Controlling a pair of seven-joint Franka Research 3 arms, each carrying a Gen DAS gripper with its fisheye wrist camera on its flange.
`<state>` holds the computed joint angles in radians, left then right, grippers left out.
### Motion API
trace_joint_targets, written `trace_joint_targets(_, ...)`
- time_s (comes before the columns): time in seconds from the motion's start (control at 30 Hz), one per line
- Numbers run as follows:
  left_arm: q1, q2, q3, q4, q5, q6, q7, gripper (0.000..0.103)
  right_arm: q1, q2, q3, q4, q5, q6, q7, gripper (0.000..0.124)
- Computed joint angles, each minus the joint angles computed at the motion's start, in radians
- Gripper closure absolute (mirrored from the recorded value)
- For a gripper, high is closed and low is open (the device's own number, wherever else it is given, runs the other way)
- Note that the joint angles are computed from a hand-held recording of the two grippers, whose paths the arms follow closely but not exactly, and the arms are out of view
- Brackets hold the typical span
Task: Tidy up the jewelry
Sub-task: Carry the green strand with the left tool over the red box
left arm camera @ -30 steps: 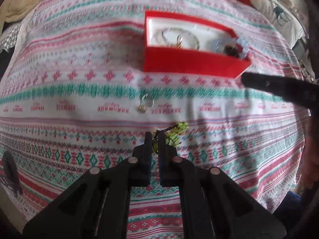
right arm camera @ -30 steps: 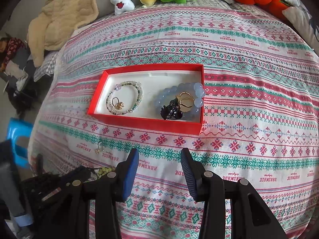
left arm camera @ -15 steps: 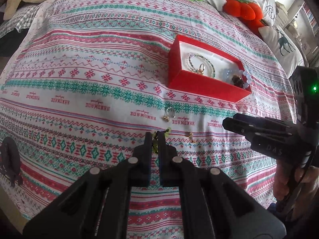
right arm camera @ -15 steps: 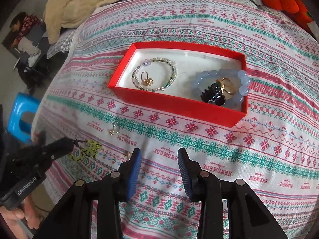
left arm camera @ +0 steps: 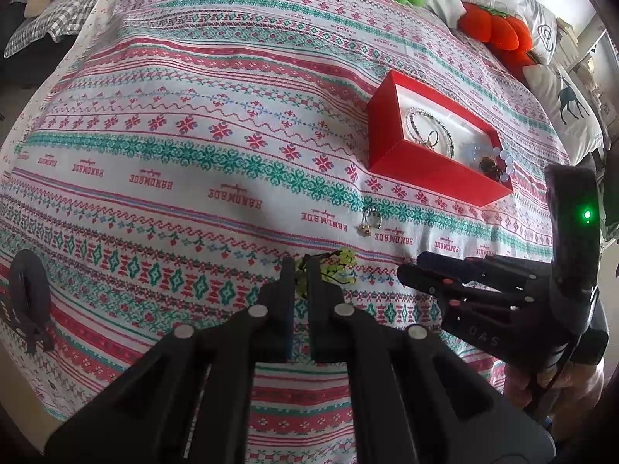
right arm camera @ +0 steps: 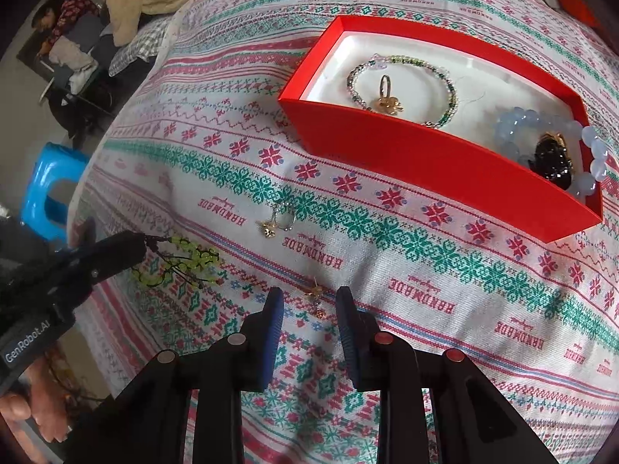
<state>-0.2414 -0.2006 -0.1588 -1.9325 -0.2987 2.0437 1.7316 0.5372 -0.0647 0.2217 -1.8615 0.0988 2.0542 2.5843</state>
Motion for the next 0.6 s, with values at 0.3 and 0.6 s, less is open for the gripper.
trace_joint_targets(0.3, 0.001, 0.001, 0.006, 0.013, -0.017, 0.003, 0.036, 0.097, 0.024, 0.060, -0.003, 0.083, -0.063, -0.062, -0.008, 0.115)
trace_joint_targets(0.6, 0.013, -0.004, 0.026, 0.026, -0.076, 0.026, 0.079, 0.097, -0.004, -0.033, -0.006, 0.023, -0.055, -0.029, -0.005, 0.115)
